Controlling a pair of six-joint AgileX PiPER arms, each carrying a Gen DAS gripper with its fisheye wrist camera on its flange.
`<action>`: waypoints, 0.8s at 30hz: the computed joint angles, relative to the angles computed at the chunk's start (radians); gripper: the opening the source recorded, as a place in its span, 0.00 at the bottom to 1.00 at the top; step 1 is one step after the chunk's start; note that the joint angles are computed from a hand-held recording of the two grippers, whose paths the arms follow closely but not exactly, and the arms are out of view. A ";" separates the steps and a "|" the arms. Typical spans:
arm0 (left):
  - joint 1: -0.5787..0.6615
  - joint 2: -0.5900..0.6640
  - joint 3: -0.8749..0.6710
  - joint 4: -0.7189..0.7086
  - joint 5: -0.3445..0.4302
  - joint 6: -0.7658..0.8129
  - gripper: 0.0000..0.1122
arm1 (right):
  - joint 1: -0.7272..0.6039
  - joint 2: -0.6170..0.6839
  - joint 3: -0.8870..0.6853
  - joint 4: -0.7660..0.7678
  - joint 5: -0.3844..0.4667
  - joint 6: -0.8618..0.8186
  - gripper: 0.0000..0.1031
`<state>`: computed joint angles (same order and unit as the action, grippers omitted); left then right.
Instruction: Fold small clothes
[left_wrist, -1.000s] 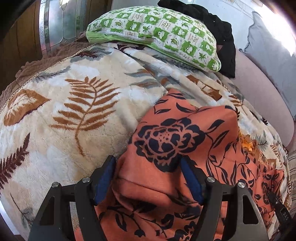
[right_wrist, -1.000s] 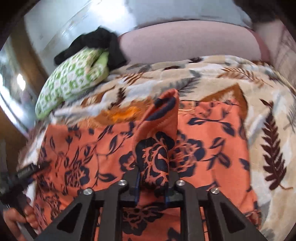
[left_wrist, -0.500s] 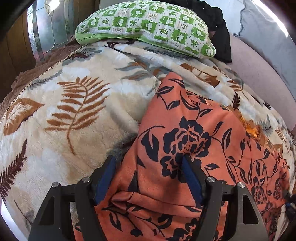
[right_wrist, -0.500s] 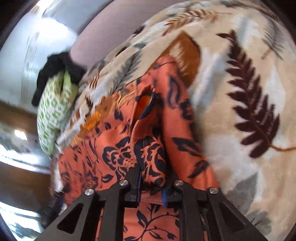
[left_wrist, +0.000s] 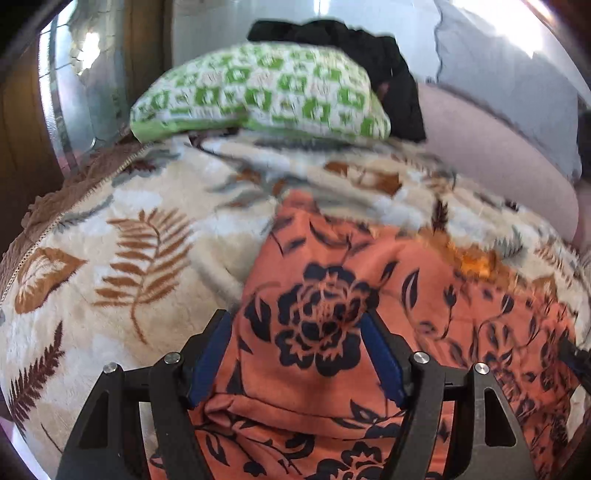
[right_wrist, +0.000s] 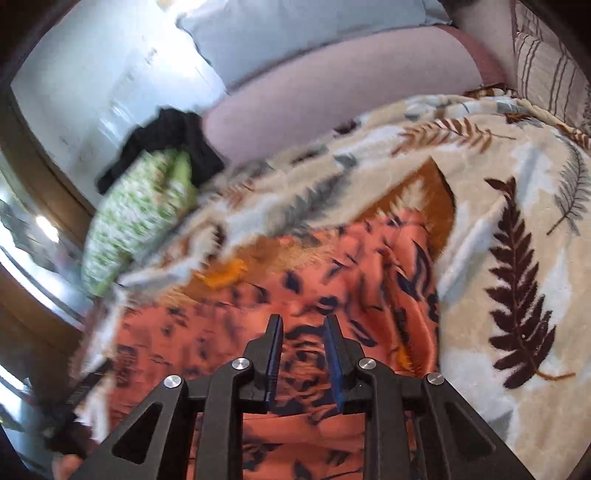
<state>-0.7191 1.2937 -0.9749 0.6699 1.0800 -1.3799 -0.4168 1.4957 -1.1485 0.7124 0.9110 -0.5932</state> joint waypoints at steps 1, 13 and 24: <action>0.027 0.026 -0.005 -0.042 0.003 0.036 0.65 | -0.018 0.021 0.003 -0.016 -0.035 0.019 0.24; 0.019 -0.057 0.028 0.090 -0.111 -0.073 0.67 | -0.112 -0.006 0.042 0.316 -0.008 -0.279 0.25; 0.145 0.171 -0.098 -0.050 -0.086 0.076 0.72 | -0.027 0.093 -0.030 0.071 -0.094 -0.052 0.23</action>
<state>-0.5739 1.4642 -1.0731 0.6196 0.9940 -1.3039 -0.4434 1.5886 -1.1784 0.7837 0.8171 -0.6450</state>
